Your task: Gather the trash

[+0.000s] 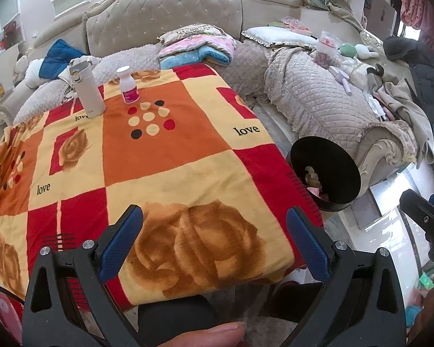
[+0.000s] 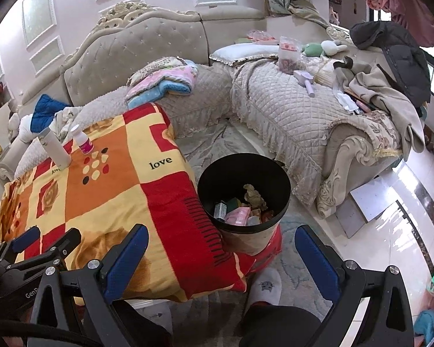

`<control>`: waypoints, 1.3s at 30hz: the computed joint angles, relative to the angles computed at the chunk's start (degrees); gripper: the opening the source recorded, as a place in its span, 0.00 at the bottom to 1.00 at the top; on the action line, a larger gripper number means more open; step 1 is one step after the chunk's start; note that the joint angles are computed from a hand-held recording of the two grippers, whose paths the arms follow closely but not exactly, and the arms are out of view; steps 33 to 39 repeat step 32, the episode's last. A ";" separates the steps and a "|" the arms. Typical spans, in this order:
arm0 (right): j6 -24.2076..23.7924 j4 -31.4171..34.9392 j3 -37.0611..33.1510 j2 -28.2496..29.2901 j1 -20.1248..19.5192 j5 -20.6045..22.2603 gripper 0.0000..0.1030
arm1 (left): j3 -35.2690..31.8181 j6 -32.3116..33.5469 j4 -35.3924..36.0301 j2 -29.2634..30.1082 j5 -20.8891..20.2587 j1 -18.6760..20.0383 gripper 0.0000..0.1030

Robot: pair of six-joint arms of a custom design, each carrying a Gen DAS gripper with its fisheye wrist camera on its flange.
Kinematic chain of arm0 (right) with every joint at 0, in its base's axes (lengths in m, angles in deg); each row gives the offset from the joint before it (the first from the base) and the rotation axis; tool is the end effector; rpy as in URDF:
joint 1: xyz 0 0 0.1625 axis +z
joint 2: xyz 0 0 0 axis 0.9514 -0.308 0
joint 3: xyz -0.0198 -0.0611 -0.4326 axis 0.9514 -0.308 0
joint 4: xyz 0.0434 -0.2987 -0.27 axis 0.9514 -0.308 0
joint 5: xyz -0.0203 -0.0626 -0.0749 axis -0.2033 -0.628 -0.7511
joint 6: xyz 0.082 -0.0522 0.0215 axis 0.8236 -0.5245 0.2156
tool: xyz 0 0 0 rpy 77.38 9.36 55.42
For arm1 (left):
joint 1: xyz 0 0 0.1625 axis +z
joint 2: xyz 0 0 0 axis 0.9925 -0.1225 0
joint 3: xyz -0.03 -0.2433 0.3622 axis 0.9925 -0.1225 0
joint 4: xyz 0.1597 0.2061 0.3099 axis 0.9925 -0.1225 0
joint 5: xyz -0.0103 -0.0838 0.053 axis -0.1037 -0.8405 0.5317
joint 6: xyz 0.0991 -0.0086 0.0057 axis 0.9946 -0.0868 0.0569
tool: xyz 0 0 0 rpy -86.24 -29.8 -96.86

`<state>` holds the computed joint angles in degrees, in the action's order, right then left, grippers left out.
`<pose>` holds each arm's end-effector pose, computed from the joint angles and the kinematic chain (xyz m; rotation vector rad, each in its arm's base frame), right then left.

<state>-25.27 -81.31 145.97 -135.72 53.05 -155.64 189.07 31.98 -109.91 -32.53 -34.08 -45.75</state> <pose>0.3908 -0.4498 0.1778 0.4270 -2.3579 0.7950 -0.2056 -0.4317 0.3311 0.1050 2.2021 -0.8618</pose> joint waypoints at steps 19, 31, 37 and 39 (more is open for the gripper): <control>-0.02 0.34 0.31 -0.74 -0.03 0.47 0.98 | -0.04 -0.23 0.01 -0.06 -0.24 -0.20 0.96; 1.95 3.61 -0.09 -1.91 0.13 1.07 0.98 | -1.73 -0.35 2.74 -0.34 -0.56 -1.77 0.96; 2.43 4.48 -0.17 -2.58 0.00 1.90 0.98 | -2.31 0.09 2.74 -0.83 -1.21 -2.16 0.96; 2.43 4.48 -0.17 -2.58 0.00 1.90 0.98 | -2.31 0.09 2.74 -0.83 -1.21 -2.16 0.96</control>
